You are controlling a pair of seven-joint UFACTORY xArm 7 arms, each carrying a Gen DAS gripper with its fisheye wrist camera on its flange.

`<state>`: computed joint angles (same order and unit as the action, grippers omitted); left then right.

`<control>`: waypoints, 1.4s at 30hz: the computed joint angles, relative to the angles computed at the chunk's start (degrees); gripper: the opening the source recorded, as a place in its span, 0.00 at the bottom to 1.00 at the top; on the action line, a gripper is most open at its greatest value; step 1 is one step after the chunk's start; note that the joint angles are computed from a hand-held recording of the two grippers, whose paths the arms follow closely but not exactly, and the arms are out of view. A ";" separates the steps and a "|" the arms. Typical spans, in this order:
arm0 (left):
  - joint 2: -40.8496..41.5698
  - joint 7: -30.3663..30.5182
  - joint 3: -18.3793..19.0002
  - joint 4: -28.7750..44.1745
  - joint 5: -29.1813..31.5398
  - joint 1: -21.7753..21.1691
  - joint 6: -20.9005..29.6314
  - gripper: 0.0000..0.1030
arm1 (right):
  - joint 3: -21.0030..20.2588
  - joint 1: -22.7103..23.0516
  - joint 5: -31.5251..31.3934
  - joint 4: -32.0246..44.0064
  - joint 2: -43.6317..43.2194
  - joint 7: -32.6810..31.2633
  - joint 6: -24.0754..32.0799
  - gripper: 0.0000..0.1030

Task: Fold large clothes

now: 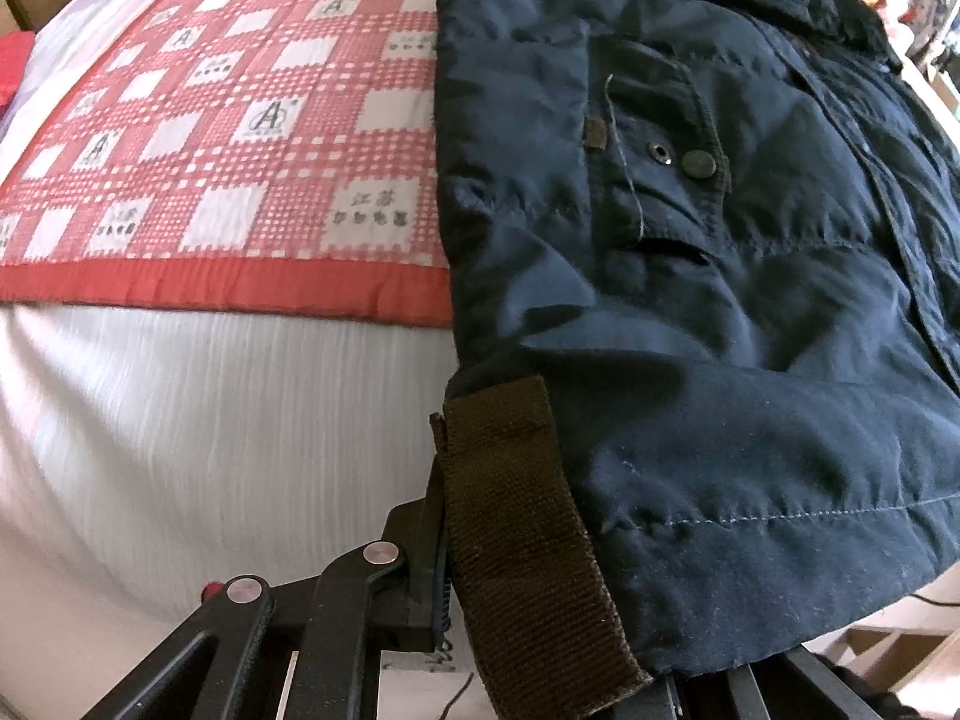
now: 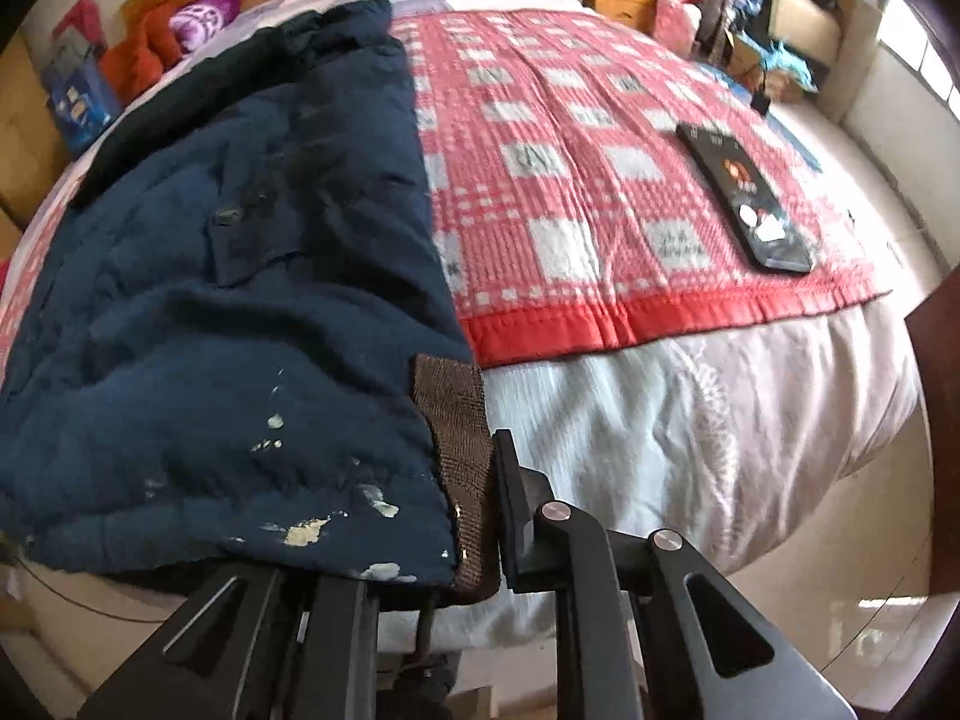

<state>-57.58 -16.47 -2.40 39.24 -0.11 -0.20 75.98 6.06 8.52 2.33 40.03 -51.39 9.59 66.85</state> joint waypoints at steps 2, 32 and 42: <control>-0.71 0.14 0.41 0.42 -0.44 -0.22 0.33 0.11 | 0.03 0.31 -0.10 2.47 0.04 -0.40 1.87 0.16; 1.57 2.70 3.36 23.99 -6.27 -0.90 26.21 0.11 | 2.68 -2.22 -2.72 50.39 15.70 -3.30 46.19 0.14; 25.75 8.92 5.65 37.21 -2.68 0.65 3.74 0.11 | -1.80 -0.15 3.69 61.91 38.54 -11.20 17.70 0.13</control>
